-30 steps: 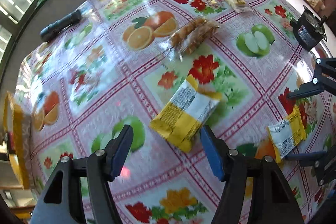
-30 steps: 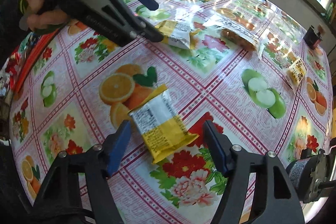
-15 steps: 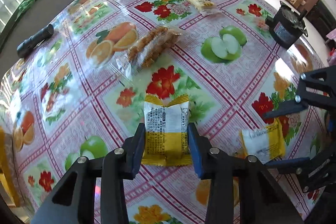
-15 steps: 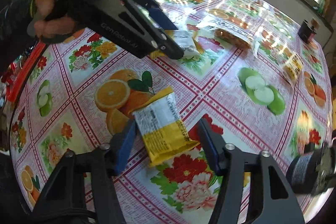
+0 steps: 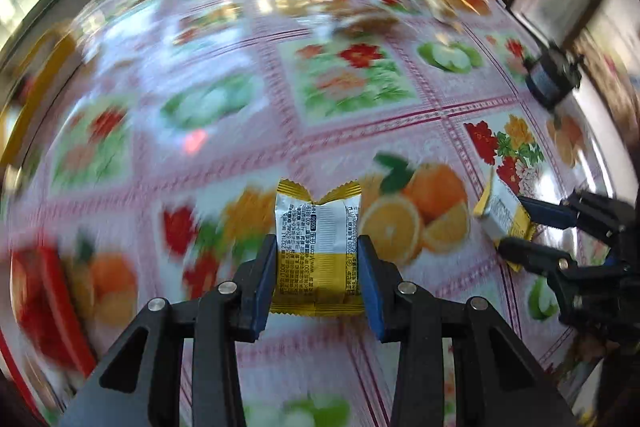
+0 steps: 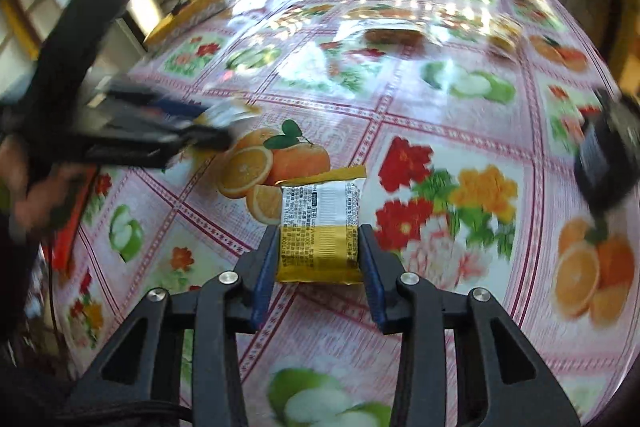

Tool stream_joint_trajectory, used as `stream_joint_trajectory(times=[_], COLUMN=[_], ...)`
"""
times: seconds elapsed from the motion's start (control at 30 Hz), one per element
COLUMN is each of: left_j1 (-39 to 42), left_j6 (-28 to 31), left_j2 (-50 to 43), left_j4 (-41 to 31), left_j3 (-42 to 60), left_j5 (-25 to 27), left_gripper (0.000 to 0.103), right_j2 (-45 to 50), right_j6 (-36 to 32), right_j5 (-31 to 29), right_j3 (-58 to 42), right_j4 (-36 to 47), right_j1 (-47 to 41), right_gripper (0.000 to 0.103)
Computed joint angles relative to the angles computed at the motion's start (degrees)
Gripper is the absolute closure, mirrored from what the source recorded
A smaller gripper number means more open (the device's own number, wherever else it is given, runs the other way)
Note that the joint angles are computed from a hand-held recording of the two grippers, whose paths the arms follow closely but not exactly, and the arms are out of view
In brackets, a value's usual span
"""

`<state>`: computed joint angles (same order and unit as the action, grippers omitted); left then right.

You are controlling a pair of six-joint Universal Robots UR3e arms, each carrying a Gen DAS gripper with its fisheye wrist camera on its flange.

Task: Organize snacks
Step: 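Carry both yellow-and-white packets over the red tray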

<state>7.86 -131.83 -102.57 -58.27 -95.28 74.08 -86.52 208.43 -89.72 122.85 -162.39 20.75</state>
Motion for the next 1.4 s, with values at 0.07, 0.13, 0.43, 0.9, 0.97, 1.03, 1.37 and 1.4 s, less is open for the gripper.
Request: stream_joint_trajectory(times=[0.07, 0.13, 0.43, 0.9, 0.97, 1.03, 1.37, 1.4], left_j1=[3.6, 7.2, 21.7, 35.4, 36.8, 37.9, 42.3, 43.0], left_j6=[-0.8, -2.0, -2.3, -0.6, 0.2, 0.9, 3.4, 3.8], left_j2=[5.2, 9.8, 25.3, 29.4, 29.3, 29.0, 28.7, 28.8], left_j4=[3.1, 6.4, 11.6, 14.4, 13.8, 13.3, 10.4, 9.7], left_j3=[-6.4, -11.9, -22.7, -24.8, -24.9, -24.9, -24.4, -24.2], left_j5=[-0.5, -0.2, -2.8, -10.5, -11.1, -11.7, -14.0, -14.5], left_gripper=[0.065, 0.065, 0.065, 0.065, 0.065, 0.065, 0.065, 0.065], right_j2=[0.0, 0.9, 7.5, 18.9, 20.1, 21.4, 26.3, 26.8], right_j6=[4.5, 8.2, 17.8, 15.8, 15.7, 15.5, 15.1, 15.1], right_j5=[-0.4, -1.1, -3.0, -6.2, -6.4, -6.4, -6.3, -6.5], right_j3=[1.7, 2.1, -5.5, -32.3, -34.3, -36.5, -44.4, -45.4], right_j4=[-3.2, -5.8, -11.4, -1.0, -0.3, 0.8, 5.0, 5.8], right_j1=[1.1, 2.5, 9.8, 18.0, 18.6, 19.1, 21.1, 21.3], right_gripper=[0.063, 0.063, 0.062, 0.062, 0.062, 0.062, 0.062, 0.062])
